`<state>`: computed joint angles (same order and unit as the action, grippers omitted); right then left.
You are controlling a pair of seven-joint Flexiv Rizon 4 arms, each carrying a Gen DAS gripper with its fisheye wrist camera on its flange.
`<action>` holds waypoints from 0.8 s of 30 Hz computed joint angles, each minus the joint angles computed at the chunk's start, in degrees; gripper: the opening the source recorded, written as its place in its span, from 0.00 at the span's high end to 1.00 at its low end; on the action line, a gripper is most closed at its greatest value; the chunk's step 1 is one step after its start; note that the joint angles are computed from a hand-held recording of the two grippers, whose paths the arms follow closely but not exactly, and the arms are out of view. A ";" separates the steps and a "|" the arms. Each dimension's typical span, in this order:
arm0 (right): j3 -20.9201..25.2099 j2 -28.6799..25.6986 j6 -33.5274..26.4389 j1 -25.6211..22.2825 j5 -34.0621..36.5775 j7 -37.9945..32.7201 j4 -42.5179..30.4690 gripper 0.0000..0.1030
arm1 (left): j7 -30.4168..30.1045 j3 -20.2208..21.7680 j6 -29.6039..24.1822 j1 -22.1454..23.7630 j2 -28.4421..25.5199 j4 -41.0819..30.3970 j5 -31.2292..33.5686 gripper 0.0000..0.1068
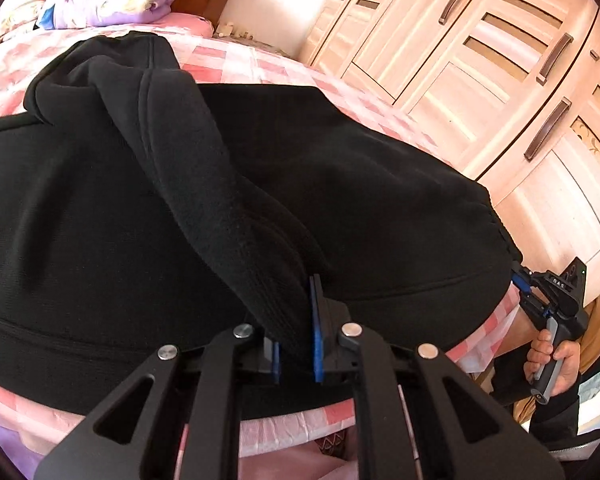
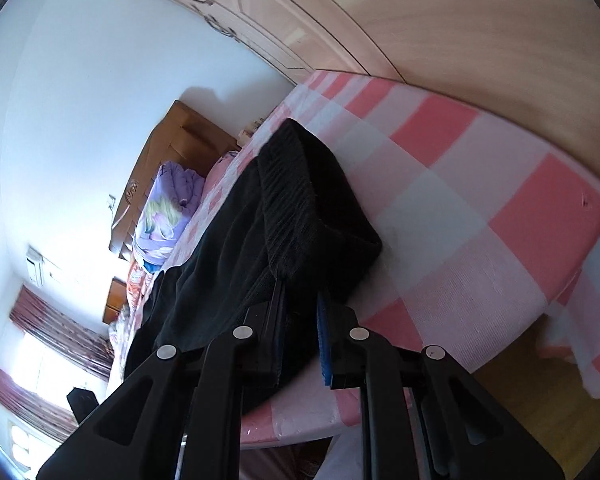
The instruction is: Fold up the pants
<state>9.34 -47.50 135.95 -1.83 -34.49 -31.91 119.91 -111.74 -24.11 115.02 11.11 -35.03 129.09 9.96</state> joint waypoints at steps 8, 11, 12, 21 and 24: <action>1.01 -2.01 0.53 -1.71 -2.26 2.19 -0.95 0.86 | -0.18 1.82 0.53 -1.47 1.52 2.29 0.26 0.89; 0.28 -0.20 -0.96 -1.43 -2.98 2.53 -0.07 0.71 | -0.96 0.94 1.37 -0.72 0.96 2.35 0.76 0.87; -0.02 0.47 -1.96 -1.11 -2.64 2.61 0.21 0.56 | -0.73 1.32 0.80 -1.09 1.46 2.35 0.62 0.83; 2.02 2.25 7.45 -0.53 -10.53 -3.93 5.07 0.38 | -4.33 3.86 5.67 -2.60 3.40 4.93 1.39 0.27; 0.98 1.69 4.43 1.69 -16.38 -1.93 3.65 0.47 | -5.42 2.71 5.43 -2.09 2.31 3.97 2.55 0.27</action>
